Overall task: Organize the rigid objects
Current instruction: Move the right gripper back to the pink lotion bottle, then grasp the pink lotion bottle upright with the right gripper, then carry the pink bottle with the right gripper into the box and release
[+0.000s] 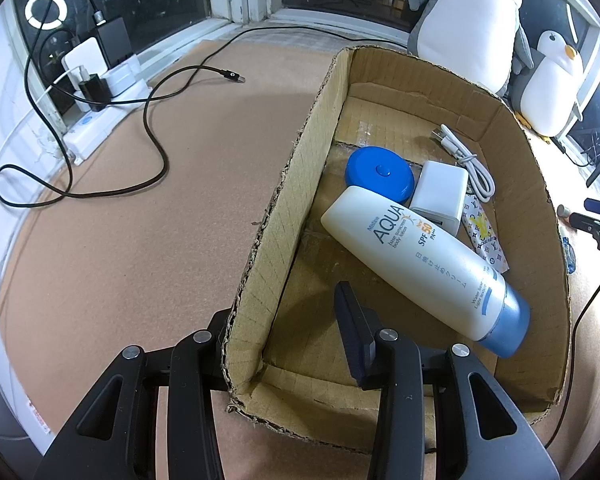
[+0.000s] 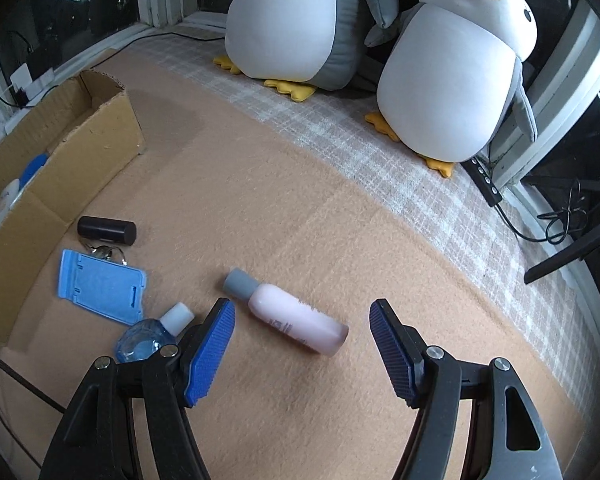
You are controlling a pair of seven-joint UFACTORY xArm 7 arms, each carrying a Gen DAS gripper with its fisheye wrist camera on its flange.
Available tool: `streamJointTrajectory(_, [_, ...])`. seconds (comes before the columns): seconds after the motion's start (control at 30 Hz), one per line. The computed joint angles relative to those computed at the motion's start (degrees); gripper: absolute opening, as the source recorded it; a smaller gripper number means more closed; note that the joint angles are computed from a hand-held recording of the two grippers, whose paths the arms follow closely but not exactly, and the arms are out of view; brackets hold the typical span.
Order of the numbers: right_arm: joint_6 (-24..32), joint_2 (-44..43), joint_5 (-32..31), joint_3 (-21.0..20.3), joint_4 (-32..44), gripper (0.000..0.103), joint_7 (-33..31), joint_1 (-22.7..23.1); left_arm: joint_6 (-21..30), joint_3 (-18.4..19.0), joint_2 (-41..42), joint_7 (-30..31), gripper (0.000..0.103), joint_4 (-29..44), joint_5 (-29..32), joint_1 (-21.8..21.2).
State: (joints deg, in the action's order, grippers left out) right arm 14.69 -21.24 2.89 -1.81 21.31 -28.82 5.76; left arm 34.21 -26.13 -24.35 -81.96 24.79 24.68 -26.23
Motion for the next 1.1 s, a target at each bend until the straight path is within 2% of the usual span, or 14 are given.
streamJointTrajectory(0.13, [-0.23,2.99,-1.25,0.86,1.79,0.06,-0.11,-0.4,-0.01,0.06,-0.03,0.01,0.04,-0.03,0.01,-0.05])
streamJointTrajectory(0.23, [0.02,4.51,-1.69,1.25,2.76,0.052,-0.07,-0.54,0.02,0.05,-0.01,-0.03,0.04,-0.01,0.02,-0.06])
streamJointTrajectory(0.27, [0.36,4.9,-1.44,1.12,3.09,0.046,-0.27,-0.32,0.02,0.05,-0.01,-0.03,0.04,-0.01,0.02,-0.06])
streamJointTrajectory(0.47, [3.5,5.63,4.29,-0.89,4.88,0.026,-3.79,2.25,0.04,0.07,-0.01,-0.01,0.04,0.0,0.03,-0.06])
streamJointTrajectory(0.6, [4.93,5.39,6.13,-0.64,5.15,0.018,-4.31,2.09,0.04,0.08,-0.01,-0.01,0.04,0.0,0.03,-0.06])
streamJointTrajectory(0.8, [6.07,4.1,9.42,-1.21,4.67,0.018,-4.29,2.09,0.03,0.05,-0.1,-0.03,0.04,-0.06,0.03,-0.09])
streamJointTrajectory(1.1, [9.32,-4.48,15.55,-2.75,2.67,0.018,-4.06,4.91,-0.01,0.11,-0.15,0.12,0.039,-0.05,0.02,-0.05])
